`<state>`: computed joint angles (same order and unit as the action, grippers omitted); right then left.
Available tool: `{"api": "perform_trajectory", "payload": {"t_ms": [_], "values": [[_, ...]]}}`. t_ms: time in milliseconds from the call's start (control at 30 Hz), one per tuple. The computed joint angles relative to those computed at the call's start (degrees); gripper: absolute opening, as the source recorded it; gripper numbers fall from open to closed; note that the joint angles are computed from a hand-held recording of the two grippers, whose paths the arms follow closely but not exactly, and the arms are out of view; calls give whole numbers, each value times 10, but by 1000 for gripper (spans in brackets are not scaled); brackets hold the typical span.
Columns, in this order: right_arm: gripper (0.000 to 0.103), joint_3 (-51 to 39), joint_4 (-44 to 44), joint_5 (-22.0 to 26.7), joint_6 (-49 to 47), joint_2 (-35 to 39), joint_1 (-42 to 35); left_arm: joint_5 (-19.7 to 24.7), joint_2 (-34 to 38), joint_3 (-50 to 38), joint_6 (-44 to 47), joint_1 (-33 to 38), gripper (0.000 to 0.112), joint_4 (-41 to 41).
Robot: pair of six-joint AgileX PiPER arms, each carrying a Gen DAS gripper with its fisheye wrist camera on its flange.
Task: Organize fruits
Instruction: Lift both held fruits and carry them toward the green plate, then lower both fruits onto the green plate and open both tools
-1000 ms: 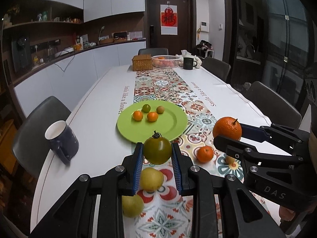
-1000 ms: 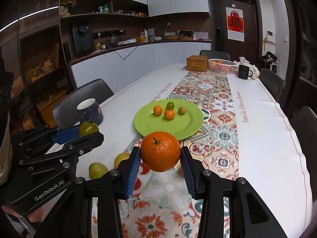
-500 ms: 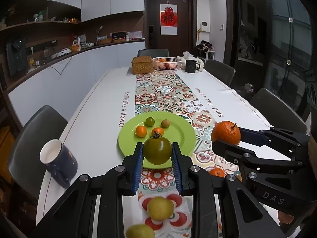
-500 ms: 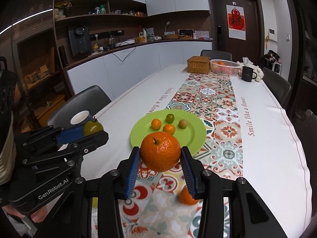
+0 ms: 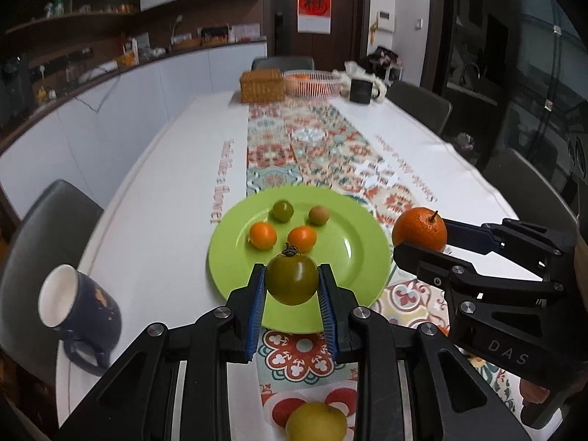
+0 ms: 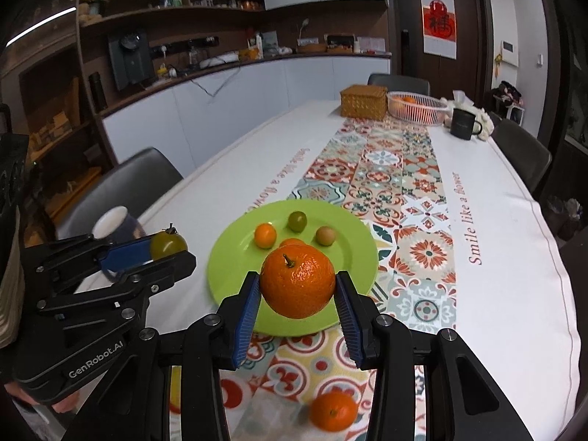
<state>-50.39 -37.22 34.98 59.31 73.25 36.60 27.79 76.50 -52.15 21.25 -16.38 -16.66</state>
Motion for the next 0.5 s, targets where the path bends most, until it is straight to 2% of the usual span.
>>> {"api": "perform_trajectory", "payload": {"t_ms": [233,433,500], "values": [[42,-19,111,-46,-118,72,-68,18,90,-32,17,11,28,-11],[42,-25,162,-65,-169,112,-89,22,125,-43,8,9,29,1],[42,-26,175,-69,-180,119,-93,27,126,-45,1,10,34,5]]}}
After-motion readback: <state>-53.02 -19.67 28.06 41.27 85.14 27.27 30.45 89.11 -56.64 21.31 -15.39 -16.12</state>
